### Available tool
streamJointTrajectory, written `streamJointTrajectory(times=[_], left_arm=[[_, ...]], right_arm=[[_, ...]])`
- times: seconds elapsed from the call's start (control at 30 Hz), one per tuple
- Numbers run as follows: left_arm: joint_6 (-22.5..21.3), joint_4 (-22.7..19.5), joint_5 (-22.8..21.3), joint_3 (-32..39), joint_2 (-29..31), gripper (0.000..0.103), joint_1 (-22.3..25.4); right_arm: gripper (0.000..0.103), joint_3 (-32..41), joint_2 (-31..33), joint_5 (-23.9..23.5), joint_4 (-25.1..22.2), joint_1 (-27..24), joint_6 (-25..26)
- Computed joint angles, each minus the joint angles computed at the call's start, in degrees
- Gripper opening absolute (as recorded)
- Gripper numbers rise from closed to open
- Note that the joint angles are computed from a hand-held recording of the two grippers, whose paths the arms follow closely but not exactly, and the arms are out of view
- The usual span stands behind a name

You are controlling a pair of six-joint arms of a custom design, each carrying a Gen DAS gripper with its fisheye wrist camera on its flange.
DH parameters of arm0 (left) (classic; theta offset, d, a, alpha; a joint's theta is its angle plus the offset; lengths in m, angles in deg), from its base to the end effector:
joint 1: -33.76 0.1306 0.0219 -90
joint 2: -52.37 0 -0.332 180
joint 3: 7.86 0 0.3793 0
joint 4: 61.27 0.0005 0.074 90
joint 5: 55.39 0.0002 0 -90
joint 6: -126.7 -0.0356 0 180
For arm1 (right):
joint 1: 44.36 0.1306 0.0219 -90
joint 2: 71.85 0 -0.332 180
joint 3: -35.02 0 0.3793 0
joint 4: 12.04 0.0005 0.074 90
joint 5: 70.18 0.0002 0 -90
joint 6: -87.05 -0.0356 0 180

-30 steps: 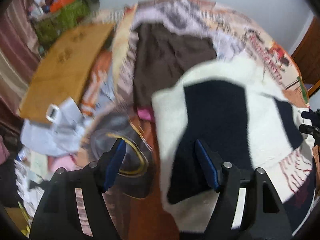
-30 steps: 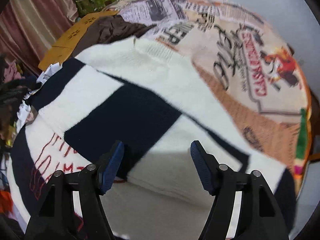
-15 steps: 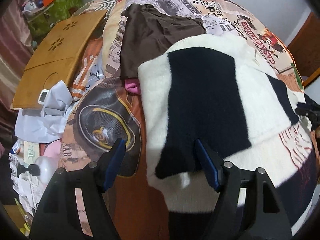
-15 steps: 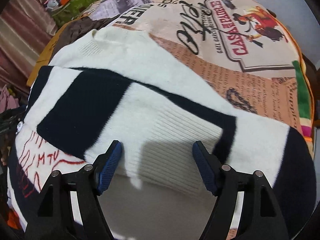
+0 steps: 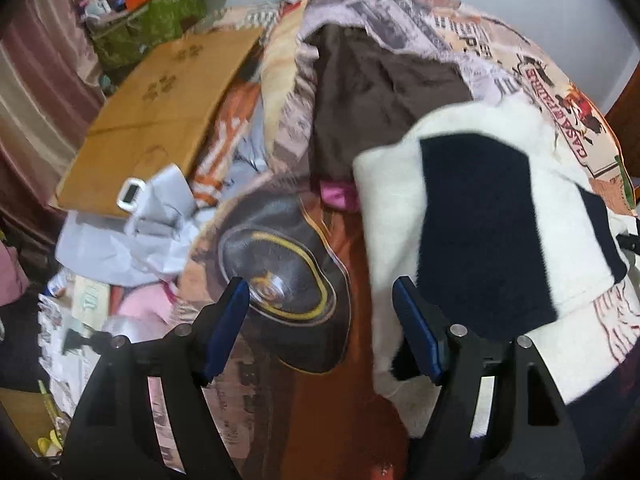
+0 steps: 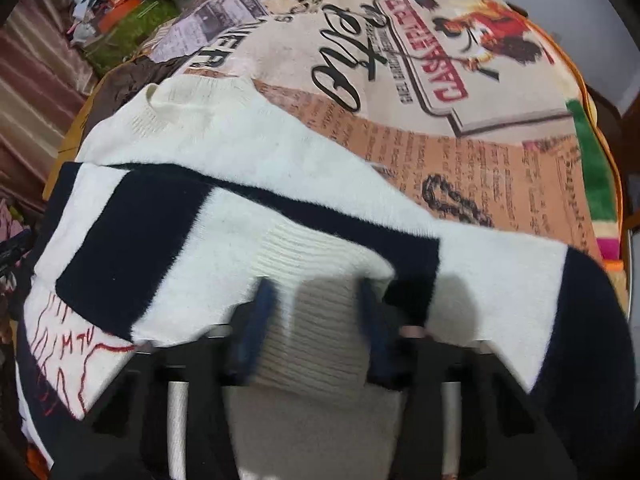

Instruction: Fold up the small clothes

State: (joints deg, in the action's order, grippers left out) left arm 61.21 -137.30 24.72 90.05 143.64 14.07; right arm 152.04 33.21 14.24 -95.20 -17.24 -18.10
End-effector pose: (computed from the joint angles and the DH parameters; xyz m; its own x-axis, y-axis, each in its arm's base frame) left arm 0.4201 -0.1444 0.4042 -0.9159 -0.1063 -0.3870 -0.1154 0.9933 0.0002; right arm 0.4564 0.2371 0.4261 -0.9391 -0.1888 -0.2870 -0.2446 0.9540 0.1731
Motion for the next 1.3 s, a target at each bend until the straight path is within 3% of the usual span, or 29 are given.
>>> streamJointTrajectory(times=[0.03, 0.13, 0.23, 0.4, 0.5, 0.73, 0.93, 1.3], left_arm=[[0.0, 0.2, 0.4, -0.4, 0.0, 0.073, 0.0], [-0.3, 0.5, 0.4, -1.1, -0.2, 0.074, -0.6], [-0.8, 0.5, 0.2, -1.2, 0.0, 0.074, -1.4], [-1.4, -1.7, -2.8, 0.5, 1.0, 0.074, -2.6], [-0.7, -2.3, -2.8, 2.5, 0.7, 0.074, -3.2], [-1.1, -3.5, -5.6, 10.7, 2.1, 0.079, -8.0], [-1.8, -3.7, -6.0, 17.9, 5.7, 0.084, -13.7], [-1.6, -5.6, -4.9, 27.3, 13.9, 0.086, -21.0]], right_arm=[[0.011, 0.8, 0.4, 1.8, -0.6, 0.5, 1.1], [0.009, 1.5, 0.7, 5.2, -0.6, 1.5, 2.9], [0.010, 1.4, 0.8, 7.9, -0.4, 1.4, 1.7], [0.021, 0.4, 0.0, 10.4, -1.1, 2.3, 0.2], [0.034, 1.7, -1.3, 8.4, -2.4, 2.3, 1.1], [0.050, 2.3, -9.9, 8.5, -1.0, 2.6, 2.2], [0.052, -1.6, -19.3, 11.1, -1.7, -0.4, 0.6], [0.052, -20.5, -36.2, 11.3, -7.3, -12.5, -3.5]])
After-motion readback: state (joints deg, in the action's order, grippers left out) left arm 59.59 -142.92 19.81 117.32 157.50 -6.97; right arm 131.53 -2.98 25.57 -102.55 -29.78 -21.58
